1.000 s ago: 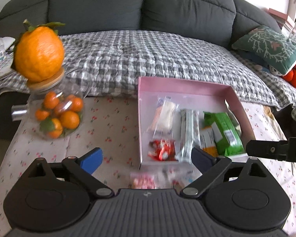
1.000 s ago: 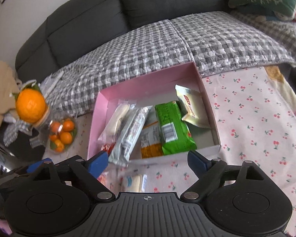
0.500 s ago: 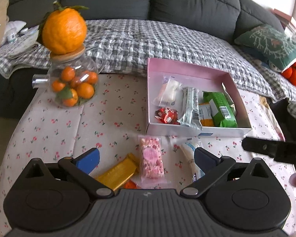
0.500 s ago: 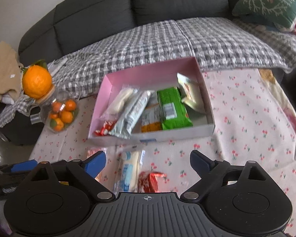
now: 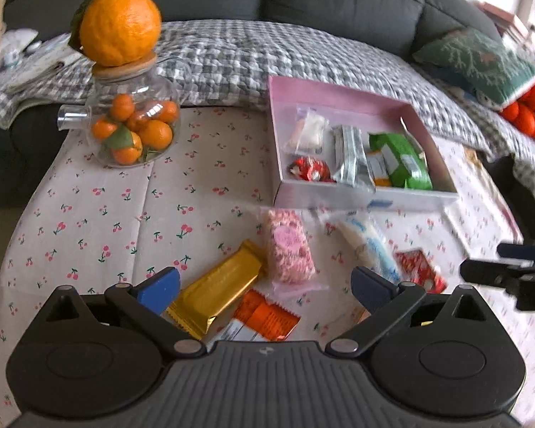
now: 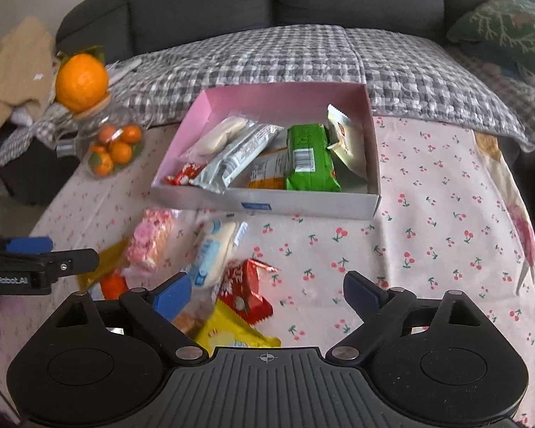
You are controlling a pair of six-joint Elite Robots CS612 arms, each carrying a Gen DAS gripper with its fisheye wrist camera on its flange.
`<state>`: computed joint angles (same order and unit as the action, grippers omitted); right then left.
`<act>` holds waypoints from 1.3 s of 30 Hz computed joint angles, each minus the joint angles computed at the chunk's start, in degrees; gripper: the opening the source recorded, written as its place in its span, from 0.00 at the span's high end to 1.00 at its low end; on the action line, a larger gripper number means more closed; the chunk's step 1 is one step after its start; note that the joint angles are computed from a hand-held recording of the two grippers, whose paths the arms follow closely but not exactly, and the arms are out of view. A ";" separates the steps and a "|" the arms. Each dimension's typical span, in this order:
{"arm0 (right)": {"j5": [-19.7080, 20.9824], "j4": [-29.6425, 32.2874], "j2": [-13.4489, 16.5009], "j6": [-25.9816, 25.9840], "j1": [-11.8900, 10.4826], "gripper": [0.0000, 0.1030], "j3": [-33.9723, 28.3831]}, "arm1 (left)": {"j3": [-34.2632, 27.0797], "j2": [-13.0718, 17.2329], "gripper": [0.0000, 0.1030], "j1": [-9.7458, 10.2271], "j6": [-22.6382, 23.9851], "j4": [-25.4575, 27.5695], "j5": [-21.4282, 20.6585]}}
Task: Organize snacks
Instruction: 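Move both tools back over the remaining snacks, then grasp the small blue-white twist candy with left tool while right tool grasps the yellow chip packet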
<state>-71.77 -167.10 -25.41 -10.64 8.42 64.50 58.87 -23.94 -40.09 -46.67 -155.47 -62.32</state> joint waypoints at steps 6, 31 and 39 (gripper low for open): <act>0.65 0.91 -0.60 0.09 -0.10 0.09 1.31 | 1.80 -0.42 0.01 -0.30 3.39 -0.75 0.24; 0.99 19.62 -0.41 1.02 0.95 0.09 -1.66 | 3.92 -2.11 0.30 2.10 -6.77 2.64 -15.58; -5.66 18.67 0.61 0.30 2.41 0.11 -2.38 | 3.48 -1.66 0.32 2.59 -22.90 3.28 -22.00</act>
<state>-77.43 -148.43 -24.80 -10.34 10.83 62.12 62.35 -25.61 -37.50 -69.57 -152.19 -84.31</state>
